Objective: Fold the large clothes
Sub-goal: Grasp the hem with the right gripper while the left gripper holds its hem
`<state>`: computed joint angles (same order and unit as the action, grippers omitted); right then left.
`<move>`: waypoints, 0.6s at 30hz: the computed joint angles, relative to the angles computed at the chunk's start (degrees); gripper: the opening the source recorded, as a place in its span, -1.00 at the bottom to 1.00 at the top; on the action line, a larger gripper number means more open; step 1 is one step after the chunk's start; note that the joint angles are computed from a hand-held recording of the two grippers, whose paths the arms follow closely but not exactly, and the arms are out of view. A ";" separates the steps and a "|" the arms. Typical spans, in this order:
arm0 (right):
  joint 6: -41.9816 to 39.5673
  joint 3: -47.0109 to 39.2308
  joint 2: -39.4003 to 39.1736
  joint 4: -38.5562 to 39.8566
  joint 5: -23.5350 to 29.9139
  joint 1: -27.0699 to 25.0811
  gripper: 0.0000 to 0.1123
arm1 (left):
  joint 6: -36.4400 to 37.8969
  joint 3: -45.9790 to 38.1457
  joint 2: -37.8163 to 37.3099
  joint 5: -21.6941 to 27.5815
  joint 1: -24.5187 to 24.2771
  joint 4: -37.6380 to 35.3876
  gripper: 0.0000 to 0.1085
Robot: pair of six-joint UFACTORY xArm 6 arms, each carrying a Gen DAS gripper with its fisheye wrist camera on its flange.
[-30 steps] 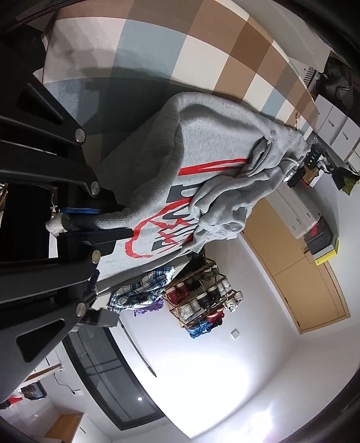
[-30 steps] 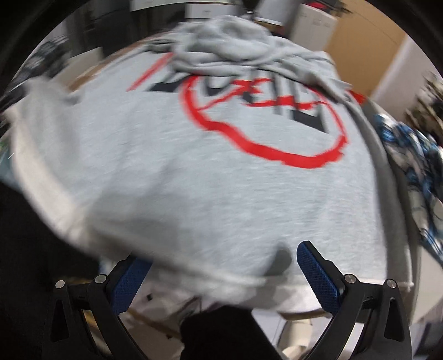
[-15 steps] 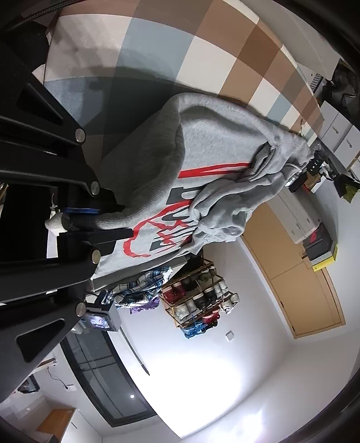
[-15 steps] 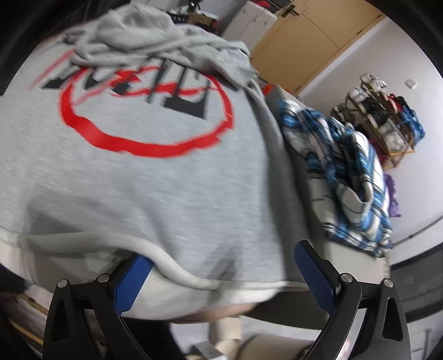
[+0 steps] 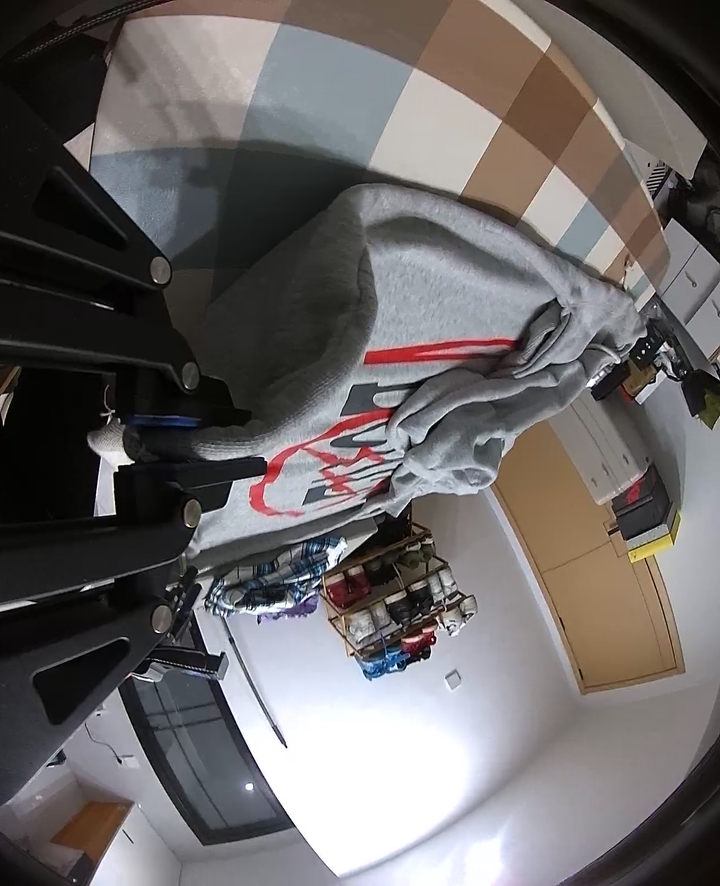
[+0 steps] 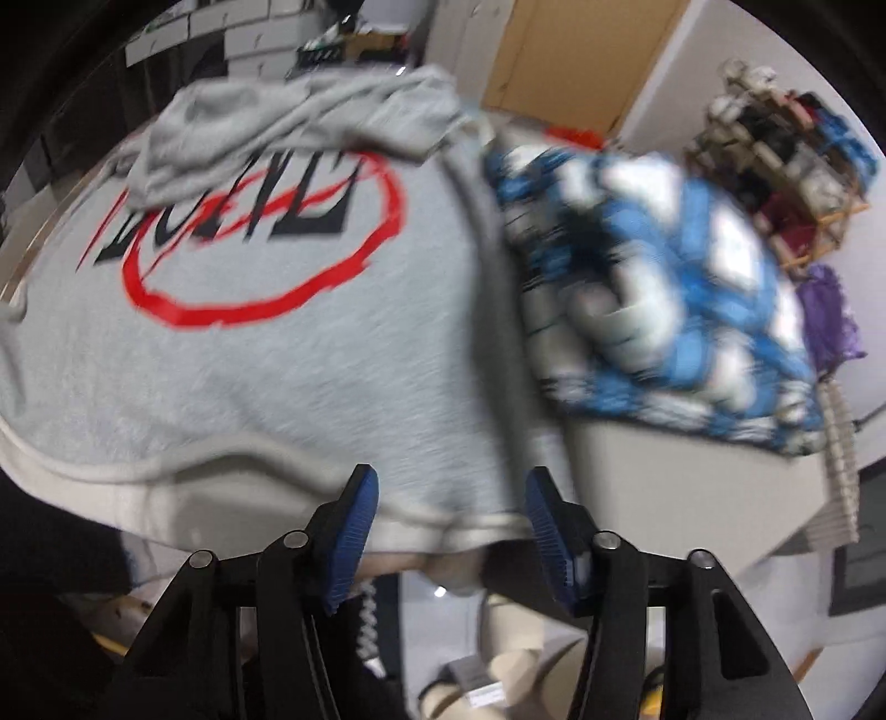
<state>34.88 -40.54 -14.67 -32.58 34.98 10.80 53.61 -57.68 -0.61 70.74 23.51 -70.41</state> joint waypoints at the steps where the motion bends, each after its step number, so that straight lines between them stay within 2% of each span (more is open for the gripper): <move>1: 0.74 0.04 -0.86 -2.52 0.96 0.28 0.20 | 0.45 0.33 -0.45 -0.33 -0.12 -0.04 -0.94; 2: 0.86 -0.11 -1.66 -5.18 3.02 0.72 0.40 | 0.93 0.64 -0.88 -0.72 -0.33 0.06 -0.94; 3: -0.60 -0.08 -1.98 -5.45 4.02 0.86 0.43 | 1.13 0.82 -1.16 -1.00 -0.54 0.33 -0.94; 5: -6.34 -0.27 -1.43 -1.80 4.97 1.15 0.43 | 0.75 0.73 -1.03 -1.03 -0.78 0.81 -0.94; 8: -8.99 -0.69 0.78 -1.74 7.16 2.26 0.43 | 0.51 0.66 -0.96 -0.98 -0.76 1.02 -0.94; 15: -11.47 -1.98 7.19 6.84 -1.93 2.64 0.43 | -0.01 0.73 -1.08 -1.13 -0.88 1.26 -0.94; 17: -10.27 -3.39 9.58 6.58 -1.49 2.98 0.40 | -0.04 0.76 -1.13 -1.25 -0.95 1.45 -0.94; 18: -8.93 -2.95 9.48 5.55 -3.30 2.68 0.40 | -0.08 0.75 -1.09 -1.41 -1.02 1.52 -0.94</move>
